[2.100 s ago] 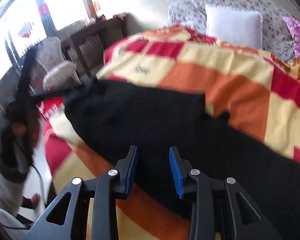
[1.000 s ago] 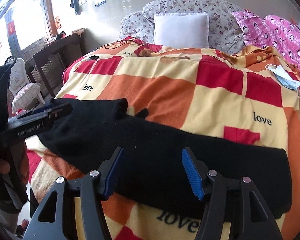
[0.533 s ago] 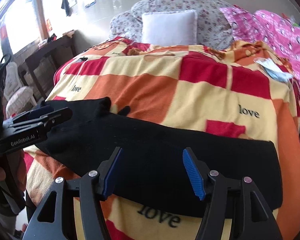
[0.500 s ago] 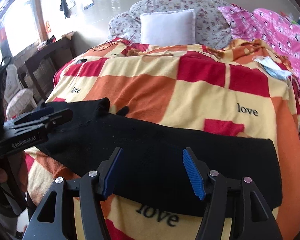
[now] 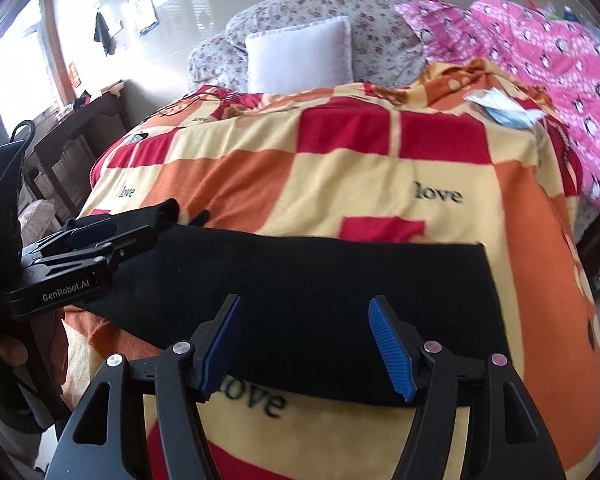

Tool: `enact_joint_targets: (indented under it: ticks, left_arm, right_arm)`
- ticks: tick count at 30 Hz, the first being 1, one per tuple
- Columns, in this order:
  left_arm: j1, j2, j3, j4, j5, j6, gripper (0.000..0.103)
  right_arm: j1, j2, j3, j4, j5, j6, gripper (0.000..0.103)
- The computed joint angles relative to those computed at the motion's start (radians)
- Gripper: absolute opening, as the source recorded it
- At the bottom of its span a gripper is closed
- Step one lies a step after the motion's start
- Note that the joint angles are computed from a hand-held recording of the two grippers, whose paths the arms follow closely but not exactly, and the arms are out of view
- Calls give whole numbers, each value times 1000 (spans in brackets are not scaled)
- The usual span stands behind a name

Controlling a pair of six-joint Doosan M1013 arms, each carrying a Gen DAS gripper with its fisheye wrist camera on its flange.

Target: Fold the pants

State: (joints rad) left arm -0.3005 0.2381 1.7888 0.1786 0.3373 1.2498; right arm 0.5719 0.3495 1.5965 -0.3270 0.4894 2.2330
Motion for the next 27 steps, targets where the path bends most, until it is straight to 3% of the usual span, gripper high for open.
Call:
enact_joint_targets:
  ticks: [10,20,22,23,24,27]
  left_arm:
    - [-48,54,-82,-230,68,300,83]
    - [-76,86,-124,-316,111,408,83]
    - [-79,90,-134,-339,122,436,83]
    - [-80,92,-138,-343,125,441,83]
    - [-82,94,-143,-344,128,443,83]
    - [-92,103,-157,-349,130,458,83]
  right_arm:
    - [-37,-79,120,18,-34,73,66]
    - [-57,-95,144,-95,-50,223,66]
    - [-63,-83,133,-99,-42,215,54]
    - [-65,-75,125,-95,-25,202,20]
    - [-64,-67,115,-122,6,219,6]
    - [-74,-67,127,-102,-8,217,6]
